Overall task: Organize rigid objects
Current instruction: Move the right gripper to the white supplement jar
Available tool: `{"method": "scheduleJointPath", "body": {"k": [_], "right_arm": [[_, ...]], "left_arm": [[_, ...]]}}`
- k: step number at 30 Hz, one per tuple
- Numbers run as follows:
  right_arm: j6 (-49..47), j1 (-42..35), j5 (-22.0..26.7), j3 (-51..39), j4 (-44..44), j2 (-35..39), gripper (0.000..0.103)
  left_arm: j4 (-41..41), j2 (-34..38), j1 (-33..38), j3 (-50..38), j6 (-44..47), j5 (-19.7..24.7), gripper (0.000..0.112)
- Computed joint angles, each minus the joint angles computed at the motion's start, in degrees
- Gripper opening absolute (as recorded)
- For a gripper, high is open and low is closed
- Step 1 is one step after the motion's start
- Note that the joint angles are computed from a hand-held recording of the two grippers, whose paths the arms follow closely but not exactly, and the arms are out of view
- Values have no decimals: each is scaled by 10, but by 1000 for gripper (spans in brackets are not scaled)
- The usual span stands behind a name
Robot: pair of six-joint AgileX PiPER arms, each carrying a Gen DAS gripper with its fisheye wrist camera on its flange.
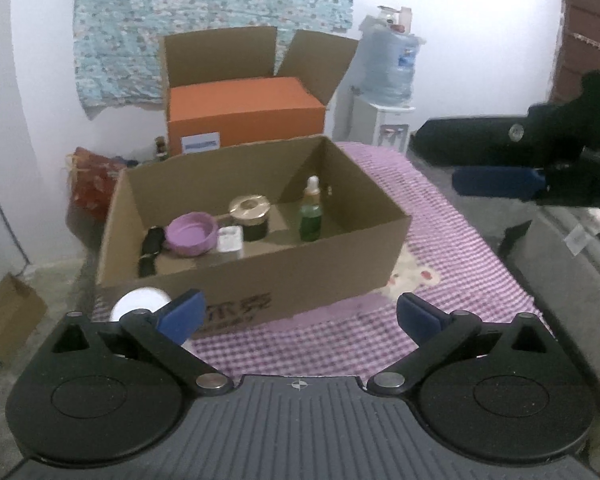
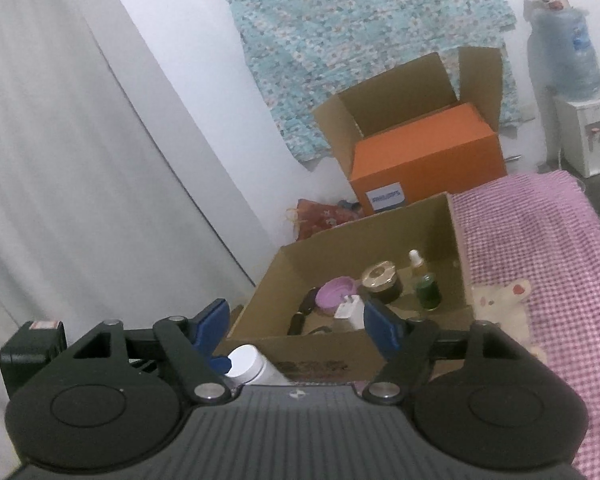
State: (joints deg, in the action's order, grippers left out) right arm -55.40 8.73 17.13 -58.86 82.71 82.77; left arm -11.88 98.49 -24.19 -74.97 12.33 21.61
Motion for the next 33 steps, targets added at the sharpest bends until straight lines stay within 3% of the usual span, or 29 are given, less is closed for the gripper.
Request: {"method": "scheduleJointPath", "body": {"k": [16, 26, 33], "right_arm": [[119, 72, -27, -15, -95, 35, 79], [147, 76, 10, -63, -103, 107, 79], [222, 83, 47, -160, -159, 197, 78]], "left_arm": [[-11, -29, 69, 96, -3, -61, 103], [110, 14, 75, 76, -123, -86, 102], [203, 57, 79, 39, -213, -84, 99]]}}
